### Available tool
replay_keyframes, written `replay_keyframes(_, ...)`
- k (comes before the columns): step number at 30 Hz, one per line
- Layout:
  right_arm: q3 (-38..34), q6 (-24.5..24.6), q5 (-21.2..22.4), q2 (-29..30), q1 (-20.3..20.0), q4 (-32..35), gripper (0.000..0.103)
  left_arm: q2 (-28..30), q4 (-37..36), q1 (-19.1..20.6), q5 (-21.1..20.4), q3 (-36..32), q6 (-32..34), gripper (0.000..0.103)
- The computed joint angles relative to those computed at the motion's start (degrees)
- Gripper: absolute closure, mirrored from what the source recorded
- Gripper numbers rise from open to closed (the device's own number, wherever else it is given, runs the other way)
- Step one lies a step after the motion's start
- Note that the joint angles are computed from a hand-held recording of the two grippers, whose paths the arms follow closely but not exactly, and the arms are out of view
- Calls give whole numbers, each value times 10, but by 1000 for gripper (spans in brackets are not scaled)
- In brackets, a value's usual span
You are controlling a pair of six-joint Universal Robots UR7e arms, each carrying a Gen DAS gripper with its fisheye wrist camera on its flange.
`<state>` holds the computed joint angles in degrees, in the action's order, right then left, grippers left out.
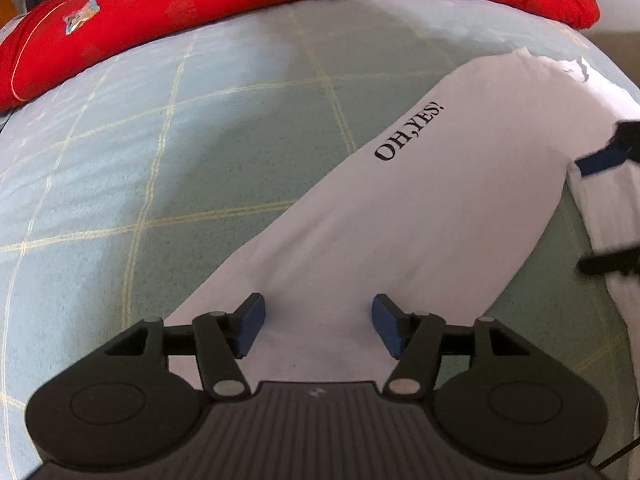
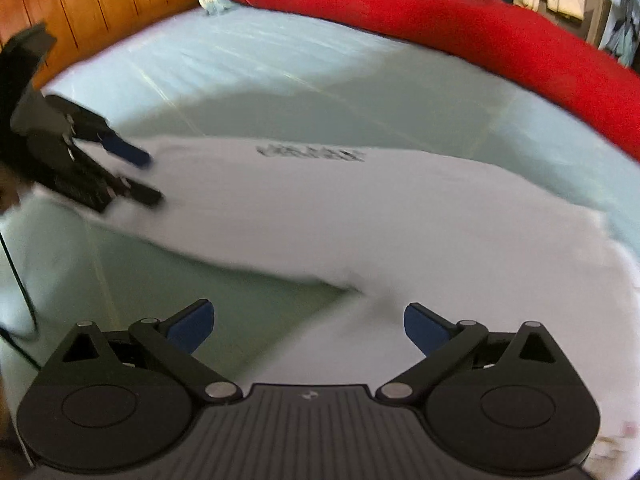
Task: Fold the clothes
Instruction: 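Move both open grippers over the shirt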
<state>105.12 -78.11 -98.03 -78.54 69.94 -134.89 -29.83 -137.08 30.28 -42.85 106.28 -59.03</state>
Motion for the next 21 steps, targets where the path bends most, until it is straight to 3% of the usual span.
replay_keyframes(2, 4, 25, 3, 8, 6, 18, 0, -2, -1, -4, -1, 4, -7, 40)
replay_keyframes(5, 13, 25, 6, -8, 11, 64, 0, -11, 12, -10, -5, 9, -23, 41)
replay_keyframes(11, 7, -2, 2, -36, 2, 21, 0, -12, 40, -13, 17, -9, -30, 43)
replay_keyframes(16, -22, 0, -7, -32, -21, -71, 0, 27, -25, -6, 36, -57, 61, 42)
replay_keyframes(21, -67, 55, -18, 3, -50, -100, 0, 72, -51, 4, 43, -122, 129, 42)
